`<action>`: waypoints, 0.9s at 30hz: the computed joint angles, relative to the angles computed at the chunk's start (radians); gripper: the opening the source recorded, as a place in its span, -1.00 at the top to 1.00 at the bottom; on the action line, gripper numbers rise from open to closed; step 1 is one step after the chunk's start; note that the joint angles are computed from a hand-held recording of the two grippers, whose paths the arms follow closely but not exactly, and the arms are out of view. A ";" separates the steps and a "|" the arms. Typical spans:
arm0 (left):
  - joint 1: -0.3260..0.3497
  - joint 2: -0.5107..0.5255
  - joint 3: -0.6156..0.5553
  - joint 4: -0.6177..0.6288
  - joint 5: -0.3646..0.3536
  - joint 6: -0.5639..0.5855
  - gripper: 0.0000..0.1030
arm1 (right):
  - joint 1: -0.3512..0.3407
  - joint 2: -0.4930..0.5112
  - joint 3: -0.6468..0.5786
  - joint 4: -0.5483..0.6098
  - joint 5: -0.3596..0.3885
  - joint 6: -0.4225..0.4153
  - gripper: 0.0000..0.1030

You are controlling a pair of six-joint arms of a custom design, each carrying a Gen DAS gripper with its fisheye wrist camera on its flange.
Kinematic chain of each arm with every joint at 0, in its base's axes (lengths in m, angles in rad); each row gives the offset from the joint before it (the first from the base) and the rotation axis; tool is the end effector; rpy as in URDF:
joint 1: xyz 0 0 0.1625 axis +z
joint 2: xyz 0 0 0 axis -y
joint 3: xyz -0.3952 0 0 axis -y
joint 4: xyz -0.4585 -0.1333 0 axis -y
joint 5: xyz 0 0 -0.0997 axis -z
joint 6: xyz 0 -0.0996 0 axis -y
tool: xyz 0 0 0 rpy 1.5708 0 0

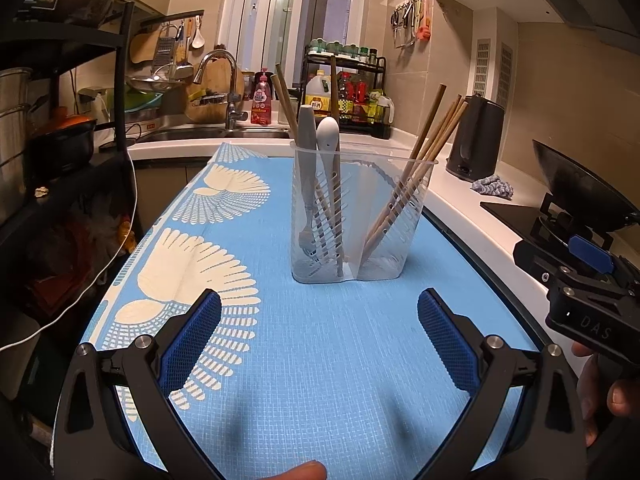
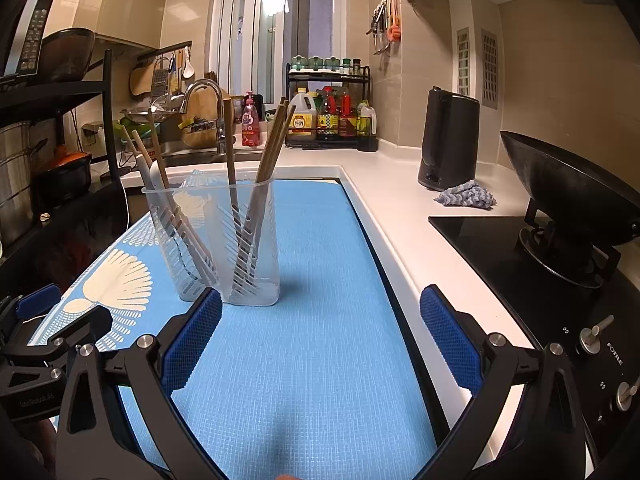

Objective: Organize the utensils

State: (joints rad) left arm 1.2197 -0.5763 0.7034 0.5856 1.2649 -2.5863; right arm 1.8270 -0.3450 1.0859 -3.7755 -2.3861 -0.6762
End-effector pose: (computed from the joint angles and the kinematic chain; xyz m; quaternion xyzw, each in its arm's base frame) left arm -0.1193 -0.8006 0.1822 0.3365 0.8358 -0.3949 0.1797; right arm 0.2587 -0.7476 0.0785 0.0703 -0.7292 0.5386 0.4163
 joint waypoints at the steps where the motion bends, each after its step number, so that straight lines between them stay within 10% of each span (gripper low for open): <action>1: 0.000 -0.001 0.002 -0.001 0.001 -0.001 -0.86 | 0.000 0.000 0.000 0.000 0.001 0.000 -0.89; 27: -0.002 -0.010 0.016 -0.020 0.020 0.022 -0.86 | 0.001 -0.003 0.003 0.009 0.000 0.009 -0.89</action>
State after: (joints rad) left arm 1.2180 -0.5861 0.7196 0.5653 1.2849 -2.5645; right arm 1.8277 -0.3478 1.0885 -3.7666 -2.3857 -0.6674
